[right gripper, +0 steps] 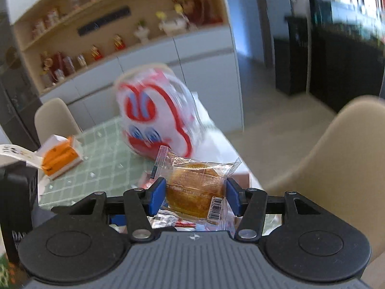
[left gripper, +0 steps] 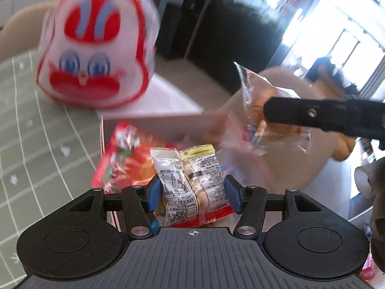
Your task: Organize snacks
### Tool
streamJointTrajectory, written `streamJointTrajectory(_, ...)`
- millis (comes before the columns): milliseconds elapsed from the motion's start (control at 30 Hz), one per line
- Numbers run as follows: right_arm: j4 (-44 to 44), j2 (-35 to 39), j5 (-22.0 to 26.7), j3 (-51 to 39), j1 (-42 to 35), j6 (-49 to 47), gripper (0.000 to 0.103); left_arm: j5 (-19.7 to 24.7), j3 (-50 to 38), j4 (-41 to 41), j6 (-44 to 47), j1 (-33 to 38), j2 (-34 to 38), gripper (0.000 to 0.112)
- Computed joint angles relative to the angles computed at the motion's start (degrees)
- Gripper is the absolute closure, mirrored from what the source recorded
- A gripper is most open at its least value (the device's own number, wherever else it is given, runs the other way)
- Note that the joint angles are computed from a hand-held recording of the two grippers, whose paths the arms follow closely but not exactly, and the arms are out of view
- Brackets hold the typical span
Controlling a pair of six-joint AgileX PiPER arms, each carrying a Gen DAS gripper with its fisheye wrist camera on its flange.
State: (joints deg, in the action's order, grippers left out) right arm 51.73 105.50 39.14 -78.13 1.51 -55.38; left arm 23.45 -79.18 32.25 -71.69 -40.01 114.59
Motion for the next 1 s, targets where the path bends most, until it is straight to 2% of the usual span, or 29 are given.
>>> streamJointTrajectory(133,-4.7,10.5,1.8,-7.5,1.3,8.5,0.049,0.8,1.6,8.2,-8.9,-2.1,-0.2,0.051)
streamJointTrajectory(200,-5.7,13.9,3.2,-9.4,1.8,11.1,0.050,2.9,2.1,10.5,-11.3,-3.0,-1.2,0.052)
streamJointTrajectory(267,-5.7,14.9,2.0,-9.0,2.4,12.1,0.048,3.4,3.1,10.9,-11.8,-3.1,-2.4,0.052)
streamJointTrajectory(367,-4.8,13.4,0.0,-6.6,2.6,12.4,0.044,4.1,3.7,9.9,-10.3,-3.4,-4.4,0.052)
streamJointTrajectory(433,-3.1,10.8,-0.4,-3.8,2.0,10.2,0.044,3.7,5.8,12.2,-12.6,-3.9,-6.7,0.052)
streamJointTrajectory(567,4.6,1.7,-1.8,5.3,-1.0,0.1,0.043,3.7,11.7,21.1,-24.4,-6.8,-13.3,0.053)
streamJointTrajectory(633,7.7,-4.3,-2.9,10.4,-1.7,-3.8,0.042,5.9,14.1,25.1,-29.3,-9.3,-16.7,0.053)
streamJointTrajectory(700,10.5,-11.6,-3.5,16.7,-2.6,-8.2,0.040,9.3,17.5,29.0,-35.2,-13.5,-21.4,0.053)
streamJointTrajectory(767,11.2,-20.5,-4.6,23.6,-2.9,-10.3,0.036,13.8,19.5,29.7,-37.6,-18.4,-25.4,0.053)
streamJointTrajectory(833,10.1,-30.4,-4.8,30.6,-3.3,-10.8,0.030,22.1,20.1,29.1,-38.5,-25.8,-28.4,0.055)
streamJointTrajectory(900,6.0,-39.7,-3.5,36.0,-3.6,-6.7,0.025,31.5,19.1,27.5,-38.2,-34.0,-29.5,0.059)
streamJointTrajectory(967,1.3,-47.7,1.6,39.6,-5.1,-2.4,0.023,39.5,17.5,25.4,-38.4,-41.0,-29.1,0.075)
streamJointTrajectory(1000,-1.3,-51.5,3.2,41.5,-5.1,0.7,0.023,42.3,16.6,24.4,-38.9,-43.7,-28.6,0.093)
